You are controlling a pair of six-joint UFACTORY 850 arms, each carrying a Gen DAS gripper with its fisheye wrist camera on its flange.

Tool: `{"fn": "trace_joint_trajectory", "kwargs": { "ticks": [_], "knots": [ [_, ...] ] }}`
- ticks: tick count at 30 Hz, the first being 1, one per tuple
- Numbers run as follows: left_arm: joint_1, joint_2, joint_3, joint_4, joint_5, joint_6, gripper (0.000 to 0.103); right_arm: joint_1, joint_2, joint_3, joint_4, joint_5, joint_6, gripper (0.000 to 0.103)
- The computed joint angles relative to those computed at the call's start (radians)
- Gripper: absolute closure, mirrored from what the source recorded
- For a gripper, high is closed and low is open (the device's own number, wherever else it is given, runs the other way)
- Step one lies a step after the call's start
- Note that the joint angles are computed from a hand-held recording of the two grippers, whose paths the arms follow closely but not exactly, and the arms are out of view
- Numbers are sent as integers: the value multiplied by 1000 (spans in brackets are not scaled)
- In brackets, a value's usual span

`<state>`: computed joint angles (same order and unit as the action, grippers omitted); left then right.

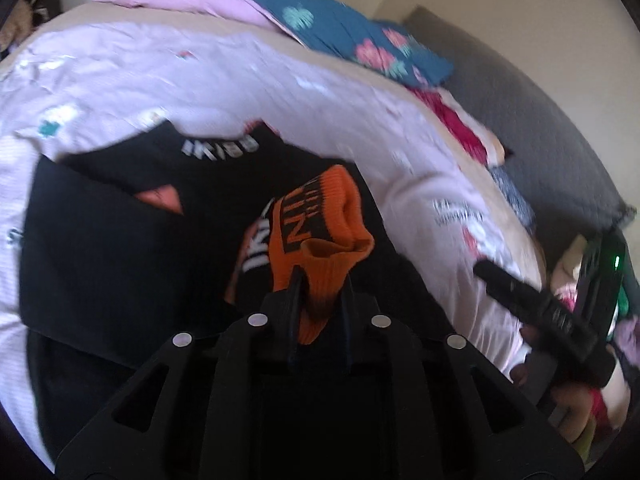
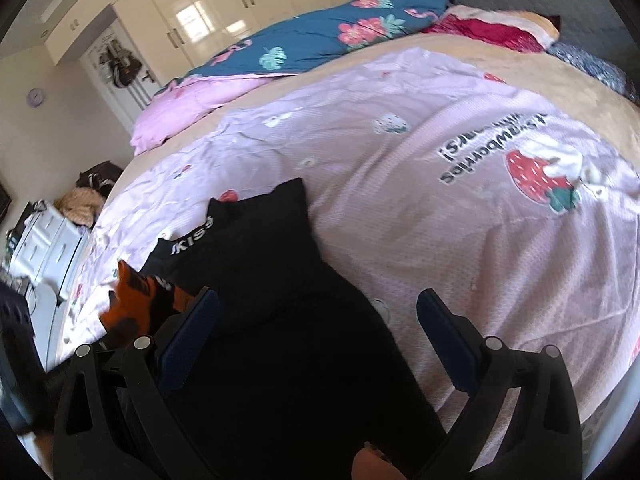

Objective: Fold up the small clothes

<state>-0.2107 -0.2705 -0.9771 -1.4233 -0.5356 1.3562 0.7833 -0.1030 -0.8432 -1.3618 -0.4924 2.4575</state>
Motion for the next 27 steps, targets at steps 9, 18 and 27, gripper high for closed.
{"fn": "trace_joint_trajectory", "kwargs": {
  "ticks": [9, 18, 27],
  "knots": [
    [-27, -26, 10, 113, -31, -18, 52, -24, -1, 9, -7, 65, -6, 4],
    [61, 16, 17, 172, 105, -146, 24, -26, -152, -115, -7, 235, -176, 20],
    [165, 66, 48, 84, 164, -95, 20, -34, -262, -190, 44, 269, -242, 54]
  ]
}}
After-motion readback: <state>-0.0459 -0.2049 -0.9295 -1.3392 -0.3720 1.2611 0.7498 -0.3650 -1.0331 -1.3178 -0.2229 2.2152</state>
